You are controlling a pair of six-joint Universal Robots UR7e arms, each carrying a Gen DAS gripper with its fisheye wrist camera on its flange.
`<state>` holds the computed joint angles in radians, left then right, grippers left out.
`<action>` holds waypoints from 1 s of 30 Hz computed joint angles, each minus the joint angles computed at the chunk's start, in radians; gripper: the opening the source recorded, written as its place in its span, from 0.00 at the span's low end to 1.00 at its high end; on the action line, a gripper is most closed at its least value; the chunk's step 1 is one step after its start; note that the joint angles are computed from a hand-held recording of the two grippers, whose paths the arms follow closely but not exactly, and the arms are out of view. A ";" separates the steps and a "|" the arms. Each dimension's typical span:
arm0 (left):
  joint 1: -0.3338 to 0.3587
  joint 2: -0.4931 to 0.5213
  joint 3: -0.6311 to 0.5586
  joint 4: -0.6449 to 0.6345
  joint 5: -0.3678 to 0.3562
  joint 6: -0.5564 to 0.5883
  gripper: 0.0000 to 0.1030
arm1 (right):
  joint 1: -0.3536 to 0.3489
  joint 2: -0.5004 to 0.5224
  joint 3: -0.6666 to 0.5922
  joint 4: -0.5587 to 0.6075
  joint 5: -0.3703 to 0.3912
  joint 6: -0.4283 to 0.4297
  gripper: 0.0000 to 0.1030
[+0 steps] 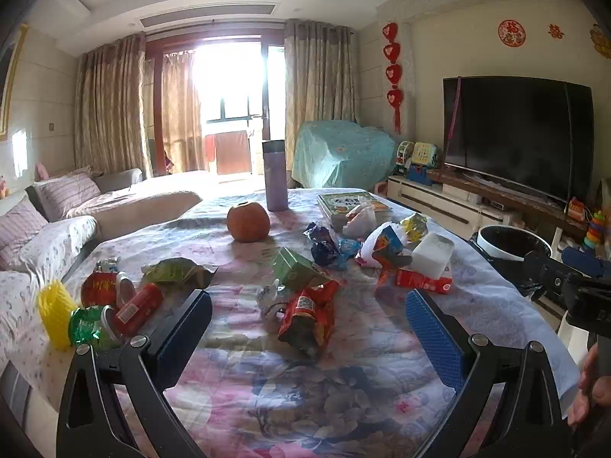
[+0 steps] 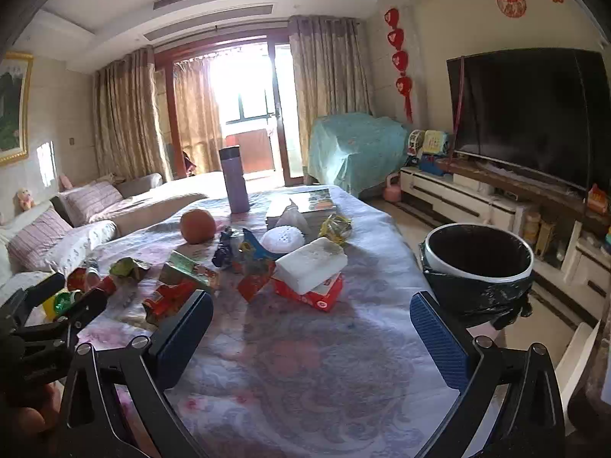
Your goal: Collect trash
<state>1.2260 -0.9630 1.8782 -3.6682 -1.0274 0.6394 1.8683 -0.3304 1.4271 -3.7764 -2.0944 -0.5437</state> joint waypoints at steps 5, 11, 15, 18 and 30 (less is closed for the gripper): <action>-0.017 -0.006 0.015 -0.013 0.021 0.001 0.99 | 0.000 0.001 -0.001 -0.004 -0.004 -0.001 1.00; -0.013 -0.005 0.010 -0.006 0.027 -0.011 0.99 | 0.001 0.004 -0.006 -0.002 -0.010 0.000 1.00; -0.013 -0.004 0.011 -0.009 0.027 -0.012 0.99 | 0.002 0.006 -0.007 -0.006 -0.007 -0.001 1.00; -0.013 -0.006 0.011 -0.006 0.028 -0.014 0.99 | 0.002 0.009 -0.012 -0.006 -0.009 0.000 1.00; -0.010 -0.006 0.014 -0.009 0.027 -0.015 0.99 | 0.000 -0.001 0.004 -0.003 0.006 0.014 1.00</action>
